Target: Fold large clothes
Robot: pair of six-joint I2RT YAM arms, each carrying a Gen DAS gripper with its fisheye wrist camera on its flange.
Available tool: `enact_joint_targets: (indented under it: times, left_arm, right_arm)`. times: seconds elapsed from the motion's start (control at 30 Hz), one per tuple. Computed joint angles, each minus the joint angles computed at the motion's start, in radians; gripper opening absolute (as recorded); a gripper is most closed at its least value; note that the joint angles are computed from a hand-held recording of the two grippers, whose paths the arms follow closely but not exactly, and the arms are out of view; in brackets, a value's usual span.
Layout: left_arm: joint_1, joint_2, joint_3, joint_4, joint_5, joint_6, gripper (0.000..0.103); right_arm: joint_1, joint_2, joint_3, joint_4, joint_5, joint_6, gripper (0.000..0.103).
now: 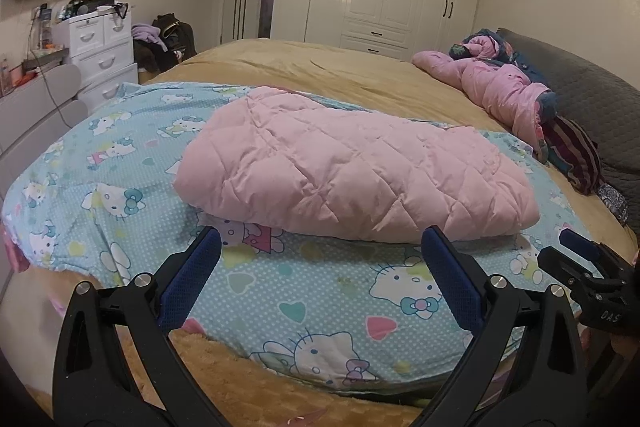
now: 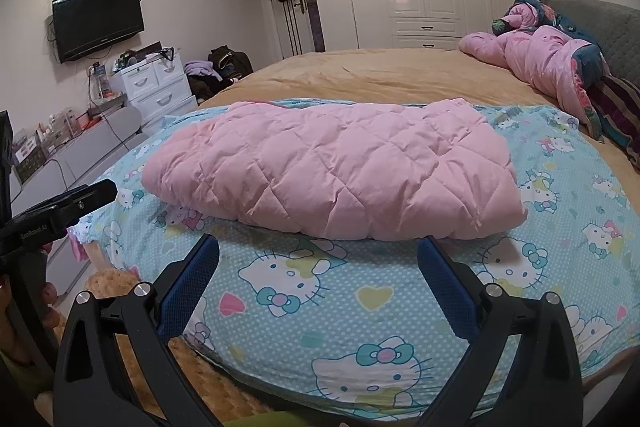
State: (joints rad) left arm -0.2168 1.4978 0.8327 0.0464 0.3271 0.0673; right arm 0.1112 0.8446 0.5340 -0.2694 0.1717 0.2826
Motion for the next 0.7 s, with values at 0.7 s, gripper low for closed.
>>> enact_joint_targets:
  times: [0.7]
  left_arm:
    - [-0.007,0.001,-0.001,-0.017,-0.005,0.013,0.094]
  right_arm:
    - [0.021,-0.008,0.002,-0.009,0.020,0.015,0.099]
